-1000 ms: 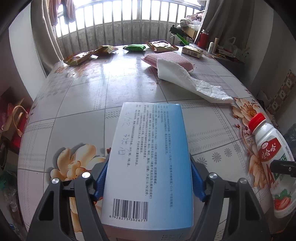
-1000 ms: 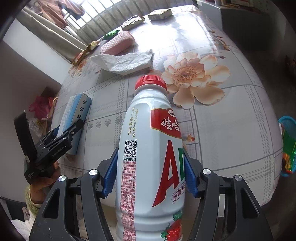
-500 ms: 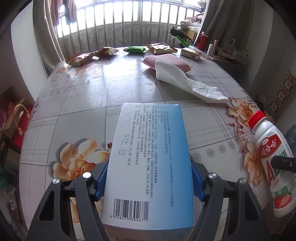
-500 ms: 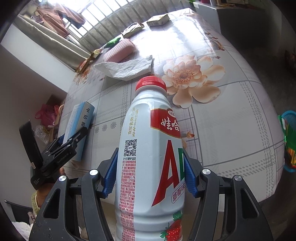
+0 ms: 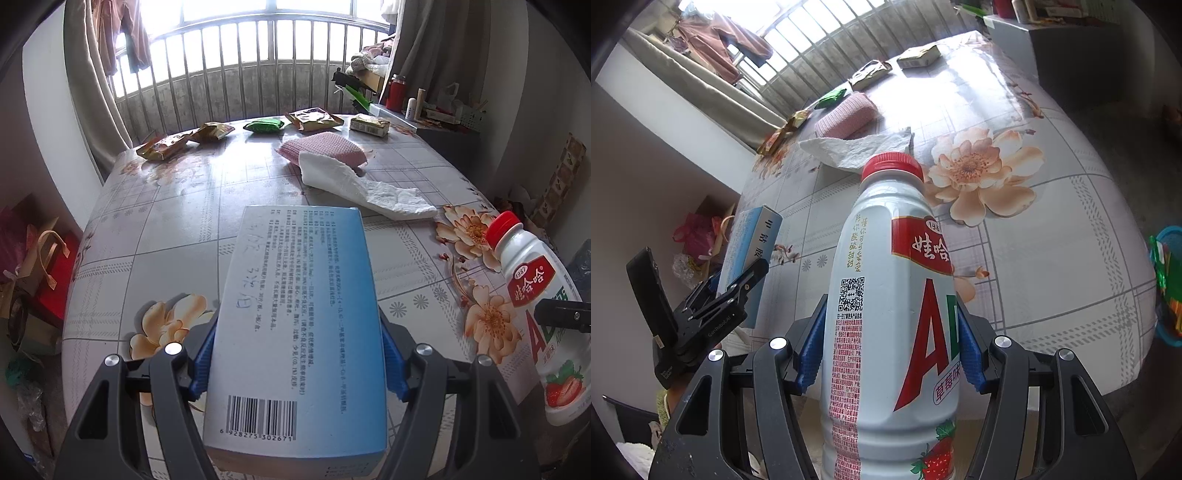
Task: Collect trash
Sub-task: 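Lift the milk bottle and blue box off the table with both tools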
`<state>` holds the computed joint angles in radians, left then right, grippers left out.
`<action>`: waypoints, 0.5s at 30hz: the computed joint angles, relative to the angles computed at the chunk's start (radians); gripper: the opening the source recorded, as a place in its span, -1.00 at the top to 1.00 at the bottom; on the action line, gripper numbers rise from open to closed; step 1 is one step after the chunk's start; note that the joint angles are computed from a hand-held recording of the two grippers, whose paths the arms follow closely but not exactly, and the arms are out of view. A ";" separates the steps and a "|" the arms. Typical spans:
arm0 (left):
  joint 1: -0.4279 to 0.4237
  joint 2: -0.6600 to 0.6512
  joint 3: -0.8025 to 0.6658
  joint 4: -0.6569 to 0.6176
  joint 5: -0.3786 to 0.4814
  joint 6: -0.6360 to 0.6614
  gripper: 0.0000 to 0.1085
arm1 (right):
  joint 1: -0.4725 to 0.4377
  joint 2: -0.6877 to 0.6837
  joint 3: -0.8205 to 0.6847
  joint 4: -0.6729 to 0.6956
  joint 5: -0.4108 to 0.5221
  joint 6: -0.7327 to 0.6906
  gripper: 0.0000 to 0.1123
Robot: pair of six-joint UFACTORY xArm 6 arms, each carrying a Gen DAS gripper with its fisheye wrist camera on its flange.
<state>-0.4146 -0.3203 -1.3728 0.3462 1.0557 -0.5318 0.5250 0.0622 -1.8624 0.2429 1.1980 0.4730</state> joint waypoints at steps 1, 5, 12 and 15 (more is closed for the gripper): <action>-0.005 0.000 -0.004 0.006 0.003 -0.003 -0.28 | -0.002 -0.008 0.009 0.001 -0.005 -0.002 -0.03; -0.028 -0.003 -0.020 0.029 0.017 -0.016 -0.28 | -0.004 -0.045 0.047 0.002 -0.030 -0.003 -0.03; -0.081 -0.001 -0.059 0.052 0.038 -0.033 -0.28 | -0.016 -0.127 0.134 0.008 -0.085 0.005 -0.03; -0.100 0.006 -0.080 0.023 0.025 -0.024 -0.28 | -0.027 -0.179 0.190 0.006 -0.109 0.020 -0.03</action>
<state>-0.5151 -0.3141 -1.4525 0.3692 1.0805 -0.5559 0.4975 -0.1163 -1.6728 0.2485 1.0894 0.4928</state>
